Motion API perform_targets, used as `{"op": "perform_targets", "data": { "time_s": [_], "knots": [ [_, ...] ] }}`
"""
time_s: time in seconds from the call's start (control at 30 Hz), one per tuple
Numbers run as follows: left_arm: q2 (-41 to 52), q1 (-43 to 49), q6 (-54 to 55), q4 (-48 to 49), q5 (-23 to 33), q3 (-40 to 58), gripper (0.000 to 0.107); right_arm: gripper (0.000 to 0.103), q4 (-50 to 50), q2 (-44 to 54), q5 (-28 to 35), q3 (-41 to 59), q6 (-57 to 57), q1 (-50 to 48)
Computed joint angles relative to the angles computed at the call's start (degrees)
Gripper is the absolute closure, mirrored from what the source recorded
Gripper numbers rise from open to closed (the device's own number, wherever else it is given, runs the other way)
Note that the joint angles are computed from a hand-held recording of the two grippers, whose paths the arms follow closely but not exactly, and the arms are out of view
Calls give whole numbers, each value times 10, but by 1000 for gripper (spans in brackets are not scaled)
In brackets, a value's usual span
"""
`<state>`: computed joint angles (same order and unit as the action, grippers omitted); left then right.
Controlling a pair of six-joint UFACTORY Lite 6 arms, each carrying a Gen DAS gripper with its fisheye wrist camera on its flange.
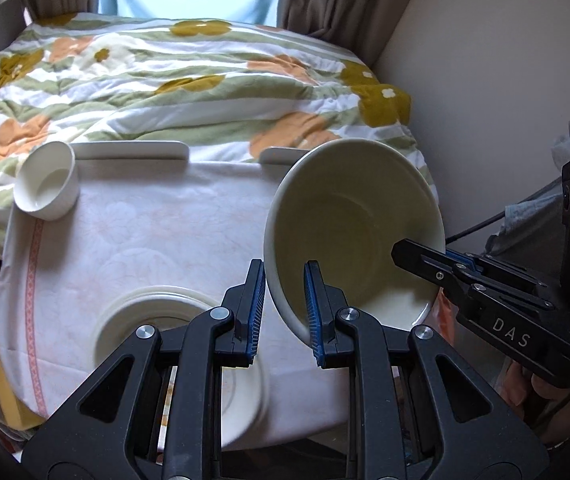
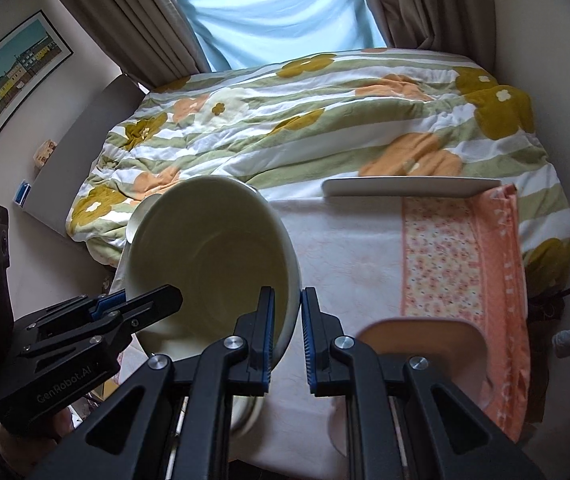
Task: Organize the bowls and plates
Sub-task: 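Carry the cream bowl over the pink dish and lower it inside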
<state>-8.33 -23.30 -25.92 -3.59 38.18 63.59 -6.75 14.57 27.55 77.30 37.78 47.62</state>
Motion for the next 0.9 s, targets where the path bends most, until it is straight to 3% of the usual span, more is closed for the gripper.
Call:
{"op": "perform_targets", "data": {
  "time_s": [0.23, 0.37, 0.47, 0.67, 0.8, 0.9],
  "knots": [
    [120, -171, -191, 95, -30, 59, 90, 91, 18, -174, -22, -209, -45, -67],
    [197, -211, -207, 87, -38, 86, 90, 91, 67, -215, -52, -302, -86, -102],
    [248, -223, -198, 81, -39, 109, 90, 91, 156, -219, -78, -351, -171, -136],
    [342, -228, -172, 94, -25, 168, 90, 91, 160, -179, -135, -395, -162, -140],
    [374, -227, -163, 115, -7, 195, 90, 91, 292, -157, -156, -413, -296, -164],
    [393, -224, -158, 132, 5, 214, 90, 91, 290, -144, -159, -407, -294, -167]
  ]
}}
